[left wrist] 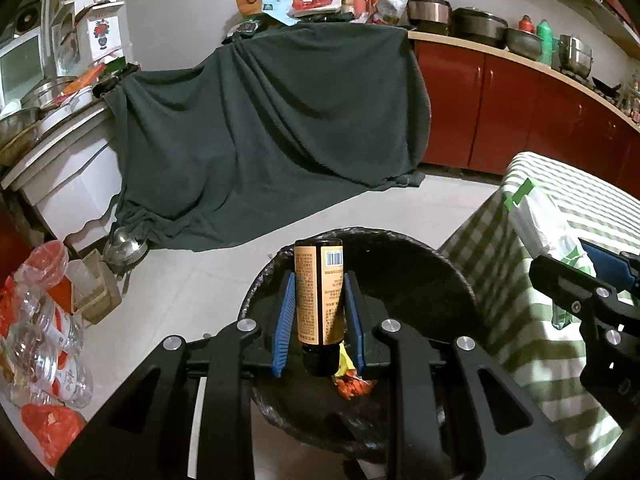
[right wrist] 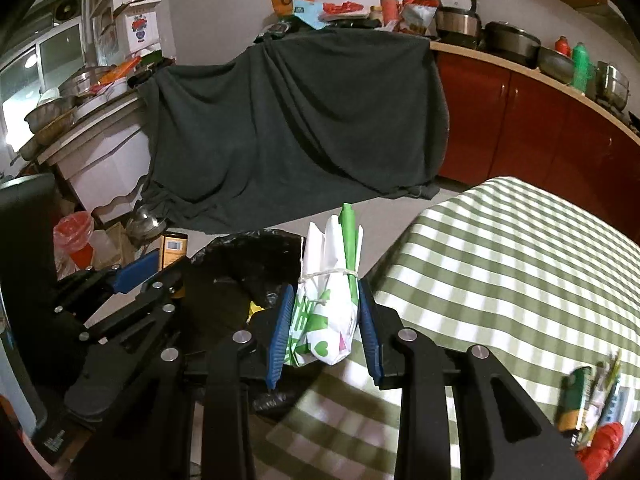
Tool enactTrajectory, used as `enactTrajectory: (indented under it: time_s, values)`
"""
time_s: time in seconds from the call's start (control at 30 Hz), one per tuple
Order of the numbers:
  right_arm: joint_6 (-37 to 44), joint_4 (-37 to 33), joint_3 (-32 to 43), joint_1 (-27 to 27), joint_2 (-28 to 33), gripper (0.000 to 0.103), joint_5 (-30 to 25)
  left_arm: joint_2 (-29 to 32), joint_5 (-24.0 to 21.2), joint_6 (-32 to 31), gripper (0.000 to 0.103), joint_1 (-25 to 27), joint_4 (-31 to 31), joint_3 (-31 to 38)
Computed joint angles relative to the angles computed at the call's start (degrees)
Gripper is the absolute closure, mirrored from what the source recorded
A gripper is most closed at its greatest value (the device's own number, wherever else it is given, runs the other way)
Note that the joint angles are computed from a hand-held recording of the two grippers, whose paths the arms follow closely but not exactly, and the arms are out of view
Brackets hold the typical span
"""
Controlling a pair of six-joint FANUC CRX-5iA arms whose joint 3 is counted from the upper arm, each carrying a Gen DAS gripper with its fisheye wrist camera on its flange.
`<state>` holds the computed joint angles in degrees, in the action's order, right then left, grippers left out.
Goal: Collect trash
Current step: 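Move both tools over the bin and release the bottle and paper bag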
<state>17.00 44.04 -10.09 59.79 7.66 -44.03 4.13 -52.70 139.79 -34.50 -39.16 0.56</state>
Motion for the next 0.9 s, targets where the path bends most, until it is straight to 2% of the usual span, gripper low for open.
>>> enactTrajectory:
  time_s: [0.37, 0.67, 0.7, 0.73, 0.8, 0.9]
  values:
    - [7.6, -8.5, 7.5, -1.1, 5.7, 0.070, -1.8, 2.8, 1.8, -1.8, 0.079, 2.8, 2.0, 0.3]
    - [10.5, -10.9, 11.5, -1.6, 8.6, 0.069, -2.5, 4.2, 2.4, -3.4, 0.078, 4.6, 3.5, 0.6]
    - [10.7, -11.3, 11.7, -1.6, 8.7, 0.066, -2.5, 4.2, 2.5, -3.2, 0.076, 4.6, 3.4, 0.6]
    - [10.4, -11.1, 11.7, -1.6, 8.8, 0.060, -2.6, 4.3, 2.5, -3.5, 0.068, 4.8, 3.7, 0.6]
    - [8.8, -9.6, 11.1, -1.4, 8.5, 0.056, -2.5, 4.3, 2.3, -2.9, 0.059, 4.7, 3.2, 0.7]
    - [7.6, -8.3, 10.3, -1.3, 7.8, 0.056, -2.3, 4.1, 2.0, -2.4, 0.058, 4.6, 2.8, 0.5]
